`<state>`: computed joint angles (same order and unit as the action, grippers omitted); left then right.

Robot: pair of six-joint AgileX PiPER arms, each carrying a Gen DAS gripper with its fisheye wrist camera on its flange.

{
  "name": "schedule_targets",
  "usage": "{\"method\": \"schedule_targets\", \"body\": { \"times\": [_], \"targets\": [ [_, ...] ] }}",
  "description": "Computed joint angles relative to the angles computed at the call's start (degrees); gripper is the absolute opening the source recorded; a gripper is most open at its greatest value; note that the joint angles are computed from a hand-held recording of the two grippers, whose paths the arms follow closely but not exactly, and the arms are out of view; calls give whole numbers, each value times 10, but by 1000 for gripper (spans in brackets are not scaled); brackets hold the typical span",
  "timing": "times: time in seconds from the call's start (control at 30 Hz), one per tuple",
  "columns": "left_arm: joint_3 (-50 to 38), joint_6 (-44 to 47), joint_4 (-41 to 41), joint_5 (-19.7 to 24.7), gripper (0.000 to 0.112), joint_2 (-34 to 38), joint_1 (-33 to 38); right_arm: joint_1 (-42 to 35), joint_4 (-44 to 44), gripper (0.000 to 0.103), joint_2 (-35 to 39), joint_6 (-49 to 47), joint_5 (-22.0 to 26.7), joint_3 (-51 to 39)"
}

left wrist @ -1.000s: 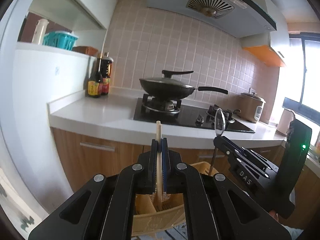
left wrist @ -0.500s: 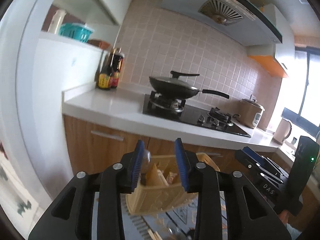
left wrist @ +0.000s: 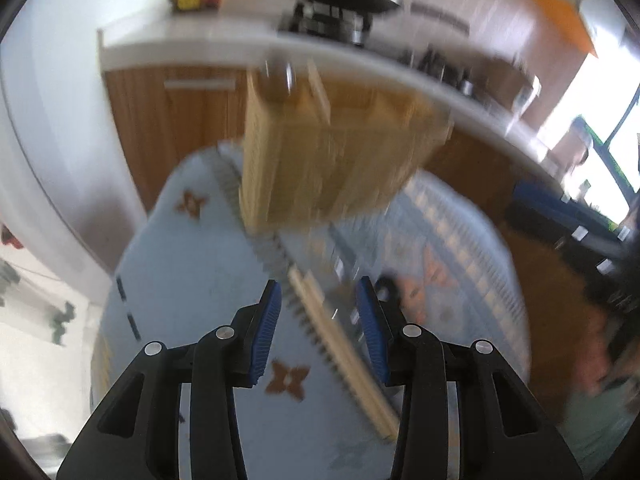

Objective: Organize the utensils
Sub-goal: 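Move the left tool to the chopsticks while the right tool moves to the black spoon, then grasp the black spoon with the right tool while the left tool closes on a chopstick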

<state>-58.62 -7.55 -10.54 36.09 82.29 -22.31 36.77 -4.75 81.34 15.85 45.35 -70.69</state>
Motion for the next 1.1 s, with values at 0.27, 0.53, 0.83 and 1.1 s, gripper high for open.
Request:
{"method": "schedule_targets", "body": {
  "times": [0.27, 0.53, 0.83, 1.1],
  "targets": [
    [71, -79, 75, -80, 36, 59, -66, -42, 119, 36, 64, -77, -29, 63],
    [109, -303, 283, -128, 37, 75, -131, -51, 166, 31, 84, -105, -99, 138],
    [54, -376, 343, -62, 37, 103, -165, -20, 90, 31, 107, -37, -119, 142],
    [48, -273, 260, -23, 33, 89, -136, -11, 50, 31, 114, -22, -110, 142]
  ]
}}
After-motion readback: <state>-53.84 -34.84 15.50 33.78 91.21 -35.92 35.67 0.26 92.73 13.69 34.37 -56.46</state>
